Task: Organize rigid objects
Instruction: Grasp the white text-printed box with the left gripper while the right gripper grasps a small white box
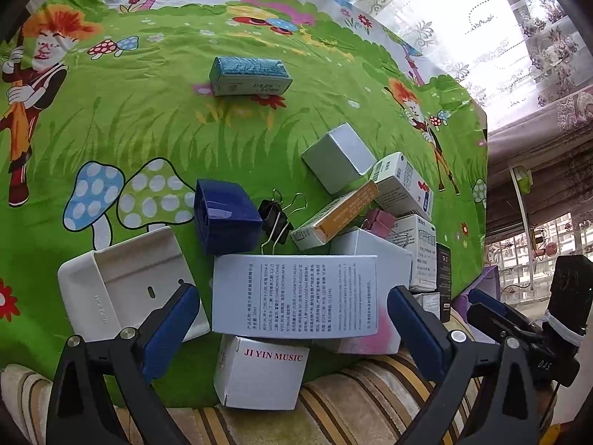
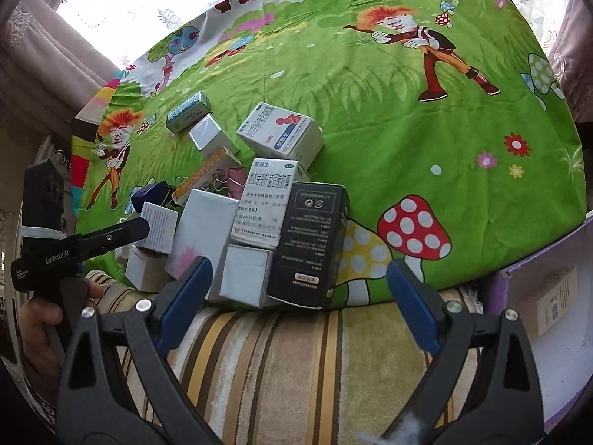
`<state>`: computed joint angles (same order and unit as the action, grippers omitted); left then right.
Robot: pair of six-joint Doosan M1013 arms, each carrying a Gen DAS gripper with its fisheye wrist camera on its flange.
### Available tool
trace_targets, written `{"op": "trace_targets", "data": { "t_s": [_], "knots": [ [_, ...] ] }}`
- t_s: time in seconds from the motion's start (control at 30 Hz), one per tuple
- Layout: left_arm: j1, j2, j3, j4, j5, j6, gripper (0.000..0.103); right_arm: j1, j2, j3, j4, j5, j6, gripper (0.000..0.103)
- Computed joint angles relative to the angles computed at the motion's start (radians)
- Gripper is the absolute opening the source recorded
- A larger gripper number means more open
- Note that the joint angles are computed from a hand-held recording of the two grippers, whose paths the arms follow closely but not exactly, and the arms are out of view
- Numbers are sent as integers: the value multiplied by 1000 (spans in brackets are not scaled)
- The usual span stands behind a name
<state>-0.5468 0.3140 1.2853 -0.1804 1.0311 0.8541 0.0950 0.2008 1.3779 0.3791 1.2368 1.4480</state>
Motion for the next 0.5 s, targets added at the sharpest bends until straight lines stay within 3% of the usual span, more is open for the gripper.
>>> {"op": "trace_targets", "data": {
  "t_s": [0.17, 0.27, 0.43, 0.5],
  "knots": [
    [-3, 2, -4, 17, 10, 3, 87, 24, -7, 3, -59, -11, -16, 96],
    [-11, 5, -11, 47, 18, 1, 86, 41, -17, 5, -78, -26, -32, 94],
    [-26, -11, 1, 96, 1, -27, 86, 63, -5, -6, -59, 24, -66, 75],
    [-33, -27, 15, 117, -22, -45, 86, 71, -4, -5, -69, 28, -72, 72]
  ]
}}
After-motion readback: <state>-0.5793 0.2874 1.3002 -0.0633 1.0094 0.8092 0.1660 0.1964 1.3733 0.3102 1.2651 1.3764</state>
